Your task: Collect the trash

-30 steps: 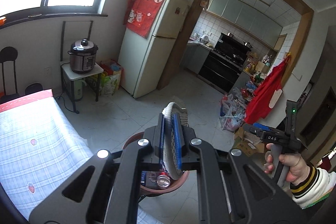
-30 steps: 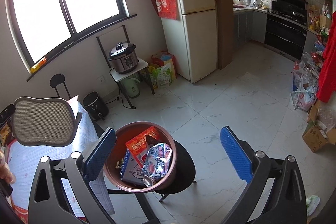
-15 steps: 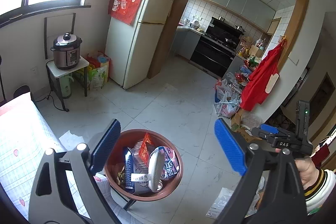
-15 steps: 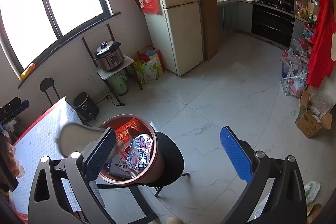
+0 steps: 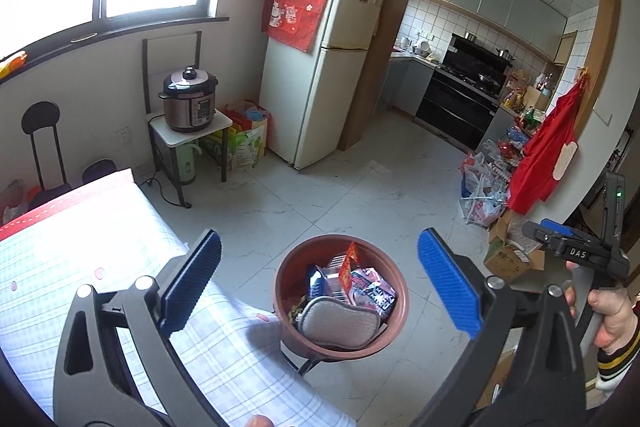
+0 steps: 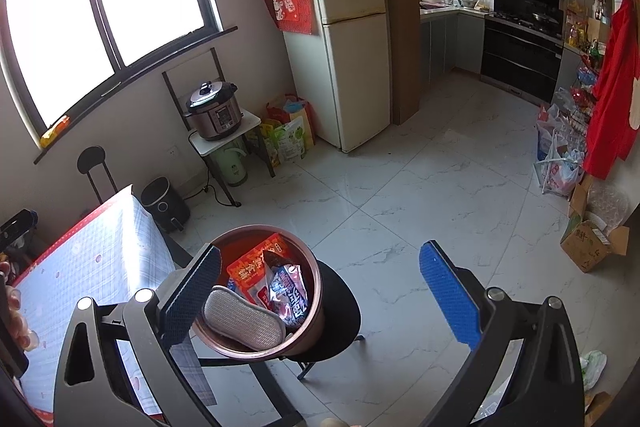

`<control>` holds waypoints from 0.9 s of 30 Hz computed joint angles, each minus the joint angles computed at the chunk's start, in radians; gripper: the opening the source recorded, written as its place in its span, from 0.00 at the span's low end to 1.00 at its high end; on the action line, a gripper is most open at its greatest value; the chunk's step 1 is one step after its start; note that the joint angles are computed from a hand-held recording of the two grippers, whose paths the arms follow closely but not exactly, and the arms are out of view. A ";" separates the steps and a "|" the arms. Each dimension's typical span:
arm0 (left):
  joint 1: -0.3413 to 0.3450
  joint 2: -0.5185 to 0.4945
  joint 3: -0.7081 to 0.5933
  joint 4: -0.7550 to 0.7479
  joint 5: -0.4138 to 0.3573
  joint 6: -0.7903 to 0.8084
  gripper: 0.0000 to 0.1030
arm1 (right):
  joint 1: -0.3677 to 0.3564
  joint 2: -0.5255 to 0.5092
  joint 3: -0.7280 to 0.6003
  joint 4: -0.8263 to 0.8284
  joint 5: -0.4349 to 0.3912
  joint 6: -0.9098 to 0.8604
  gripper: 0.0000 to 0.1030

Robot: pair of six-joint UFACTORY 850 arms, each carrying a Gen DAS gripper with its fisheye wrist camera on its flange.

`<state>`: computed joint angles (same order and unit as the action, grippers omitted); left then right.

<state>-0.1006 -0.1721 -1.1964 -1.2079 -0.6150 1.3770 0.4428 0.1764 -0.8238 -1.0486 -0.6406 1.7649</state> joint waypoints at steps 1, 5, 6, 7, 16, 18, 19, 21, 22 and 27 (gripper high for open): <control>0.013 0.005 -0.001 0.006 -0.007 0.000 0.94 | 0.012 -0.008 -0.013 0.003 -0.016 -0.004 0.95; 0.061 0.040 0.018 0.002 -0.022 0.017 0.94 | 0.058 -0.034 -0.062 0.004 -0.077 -0.002 0.95; 0.073 0.051 0.025 -0.002 -0.016 0.023 0.94 | 0.072 -0.038 -0.073 0.001 -0.092 0.003 0.95; 0.086 0.063 0.033 -0.008 -0.010 0.029 0.94 | 0.086 -0.043 -0.084 -0.003 -0.108 0.007 0.95; 0.213 0.161 0.082 -0.065 -0.007 0.110 0.94 | 0.215 -0.092 -0.195 -0.043 -0.224 0.019 0.95; 0.245 0.176 0.084 -0.080 -0.031 0.128 0.94 | 0.243 -0.107 -0.222 -0.053 -0.247 0.027 0.95; 0.261 0.182 0.084 -0.087 -0.045 0.135 0.94 | 0.256 -0.115 -0.235 -0.058 -0.257 0.030 0.95; 0.298 0.198 0.097 -0.118 -0.080 0.168 0.94 | 0.282 -0.131 -0.260 -0.061 -0.280 0.030 0.95; 0.316 0.205 0.100 -0.130 -0.095 0.177 0.94 | 0.293 -0.138 -0.269 -0.065 -0.288 0.034 0.95; 0.381 0.226 0.108 -0.148 -0.128 0.205 0.94 | 0.340 -0.171 -0.317 -0.076 -0.330 0.045 0.95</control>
<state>0.2806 0.0539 -1.0880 -1.3559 -0.7428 1.5822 0.7833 0.0056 -1.1412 -1.1243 -0.9705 1.8098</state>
